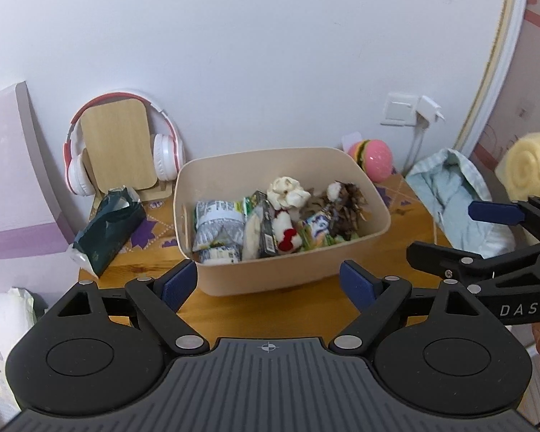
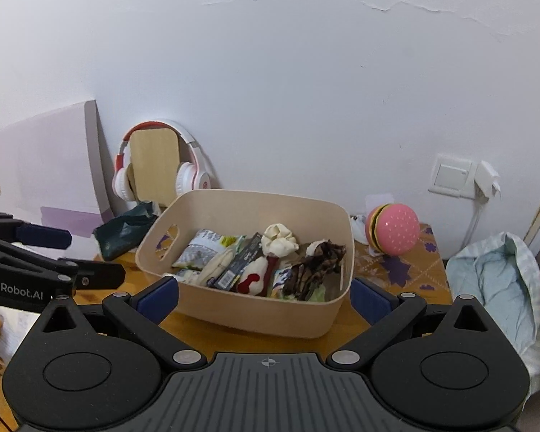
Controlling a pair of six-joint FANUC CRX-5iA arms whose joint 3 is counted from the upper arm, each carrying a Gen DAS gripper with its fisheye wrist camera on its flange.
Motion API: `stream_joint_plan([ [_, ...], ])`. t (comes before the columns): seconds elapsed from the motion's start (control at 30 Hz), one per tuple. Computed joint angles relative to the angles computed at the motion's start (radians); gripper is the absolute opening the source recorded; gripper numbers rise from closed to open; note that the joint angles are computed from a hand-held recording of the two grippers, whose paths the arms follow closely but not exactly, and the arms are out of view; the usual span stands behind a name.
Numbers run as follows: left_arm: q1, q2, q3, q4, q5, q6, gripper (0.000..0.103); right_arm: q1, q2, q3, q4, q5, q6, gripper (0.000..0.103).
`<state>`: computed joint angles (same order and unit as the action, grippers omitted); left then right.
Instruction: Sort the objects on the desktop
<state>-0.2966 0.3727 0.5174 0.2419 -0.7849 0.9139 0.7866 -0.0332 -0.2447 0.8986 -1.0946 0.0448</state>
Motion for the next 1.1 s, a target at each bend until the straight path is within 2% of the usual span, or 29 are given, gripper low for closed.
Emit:
stream_joint_plan([
  [0.37, 0.022, -0.139, -0.187, 0.077, 0.046, -0.109, 0.088, 0.111, -0.028, 0.031, -0.011, -0.110, -0.051, 0.103],
  [0.47, 0.026, -0.169, -0.216, 0.058, 0.050, -0.099, 0.088, 0.138, -0.033, 0.042, -0.020, -0.138, -0.066, 0.103],
  [0.53, 0.028, -0.183, -0.220, 0.036, 0.031, -0.082, 0.088, 0.156, -0.038, 0.050, -0.032, -0.155, -0.082, 0.103],
  [0.73, 0.051, -0.233, -0.271, 0.072, -0.013, -0.122, 0.088, 0.219, -0.036, 0.077, -0.069, -0.206, -0.100, 0.103],
  [0.9, 0.057, -0.268, -0.294, 0.037, -0.025, -0.113, 0.088, 0.252, -0.030, 0.100, -0.094, -0.251, -0.092, 0.103],
  [1.1, 0.074, -0.302, -0.329, 0.057, -0.024, -0.160, 0.088, 0.276, -0.023, 0.128, -0.109, -0.282, -0.085, 0.103],
])
